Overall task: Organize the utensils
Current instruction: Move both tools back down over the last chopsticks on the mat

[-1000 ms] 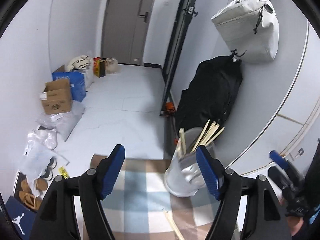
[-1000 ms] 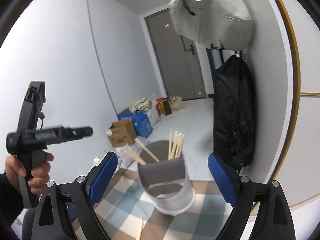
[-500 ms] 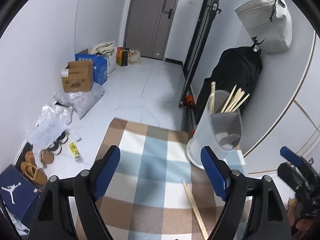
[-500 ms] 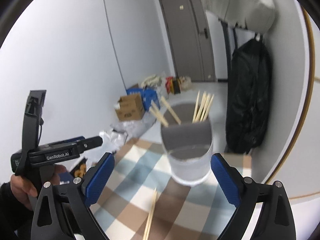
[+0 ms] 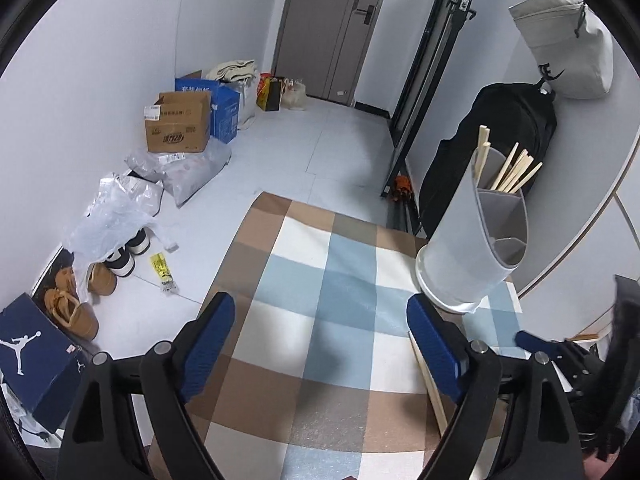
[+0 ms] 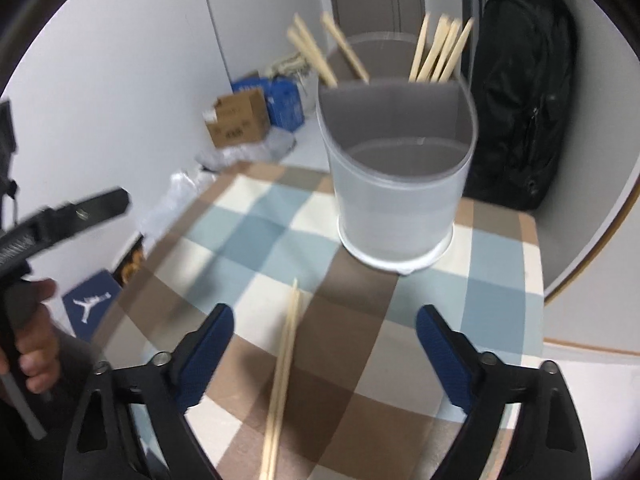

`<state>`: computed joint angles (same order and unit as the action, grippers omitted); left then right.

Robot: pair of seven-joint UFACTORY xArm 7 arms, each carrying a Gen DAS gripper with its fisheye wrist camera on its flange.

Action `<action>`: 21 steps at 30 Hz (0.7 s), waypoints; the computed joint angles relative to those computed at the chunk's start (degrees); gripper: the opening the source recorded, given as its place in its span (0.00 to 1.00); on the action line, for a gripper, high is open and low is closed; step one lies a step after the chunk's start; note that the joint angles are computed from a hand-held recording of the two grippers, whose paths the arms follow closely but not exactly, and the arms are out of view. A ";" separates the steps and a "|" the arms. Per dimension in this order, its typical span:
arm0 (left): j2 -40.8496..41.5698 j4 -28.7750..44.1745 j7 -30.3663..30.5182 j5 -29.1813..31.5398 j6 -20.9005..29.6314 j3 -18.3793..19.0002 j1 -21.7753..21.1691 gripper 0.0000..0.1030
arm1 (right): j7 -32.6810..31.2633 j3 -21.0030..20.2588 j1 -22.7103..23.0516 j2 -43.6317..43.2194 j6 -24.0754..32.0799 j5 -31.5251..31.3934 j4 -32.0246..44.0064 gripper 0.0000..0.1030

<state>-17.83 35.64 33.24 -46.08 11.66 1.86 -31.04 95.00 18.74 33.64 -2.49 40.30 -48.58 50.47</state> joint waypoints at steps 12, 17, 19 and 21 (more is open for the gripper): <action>1.04 0.44 -3.46 3.36 3.67 -0.67 3.99 0.82 | -8.74 -3.81 1.21 8.10 -1.33 8.08 3.60 0.57; 1.44 1.10 -2.98 2.33 5.23 -0.76 4.89 0.82 | -9.70 -4.54 2.20 8.74 1.17 7.64 5.16 0.54; 1.76 1.54 -2.77 1.78 5.95 -0.81 5.12 0.82 | -9.95 -4.81 2.19 8.92 0.98 7.79 5.42 0.46; 1.85 1.68 -2.84 1.71 6.55 -1.26 5.58 0.82 | -10.09 -5.08 2.24 9.74 1.31 7.67 6.39 0.46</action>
<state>-15.98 37.31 30.41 -44.37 18.20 0.59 -25.47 84.91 13.66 35.89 7.25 41.61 -40.92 56.86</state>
